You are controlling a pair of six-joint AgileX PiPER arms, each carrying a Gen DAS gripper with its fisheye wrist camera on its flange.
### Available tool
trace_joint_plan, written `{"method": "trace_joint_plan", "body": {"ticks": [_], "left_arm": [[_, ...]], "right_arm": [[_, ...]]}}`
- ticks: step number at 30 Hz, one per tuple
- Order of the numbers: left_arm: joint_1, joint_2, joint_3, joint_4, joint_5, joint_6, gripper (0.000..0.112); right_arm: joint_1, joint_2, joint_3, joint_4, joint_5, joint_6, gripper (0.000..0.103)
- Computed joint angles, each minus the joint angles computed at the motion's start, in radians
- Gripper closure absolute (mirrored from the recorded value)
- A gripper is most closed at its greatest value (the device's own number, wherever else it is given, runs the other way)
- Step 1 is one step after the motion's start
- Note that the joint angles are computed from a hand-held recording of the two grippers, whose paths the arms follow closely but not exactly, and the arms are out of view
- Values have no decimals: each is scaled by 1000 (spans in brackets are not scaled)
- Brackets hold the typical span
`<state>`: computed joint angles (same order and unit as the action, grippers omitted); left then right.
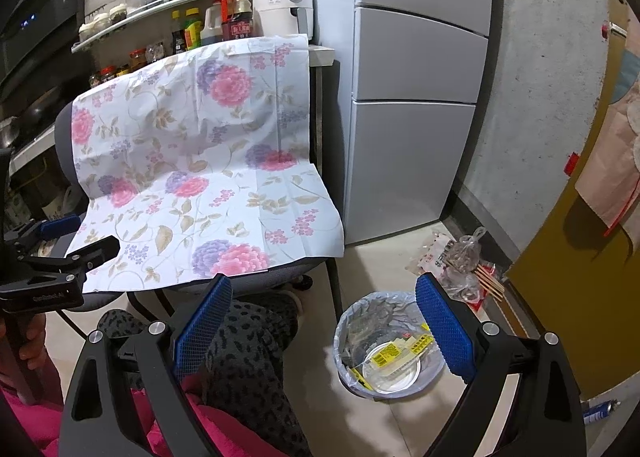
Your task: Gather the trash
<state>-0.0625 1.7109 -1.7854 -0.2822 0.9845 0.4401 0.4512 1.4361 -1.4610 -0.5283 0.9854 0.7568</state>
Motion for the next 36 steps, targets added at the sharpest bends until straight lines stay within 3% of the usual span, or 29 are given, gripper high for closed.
{"method": "trace_joint_plan", "body": {"ticks": [36], "left_arm": [[0,2,-17,8,2,-18,16]], "right_arm": [[13,4,4,-19,3,20,11]]}}
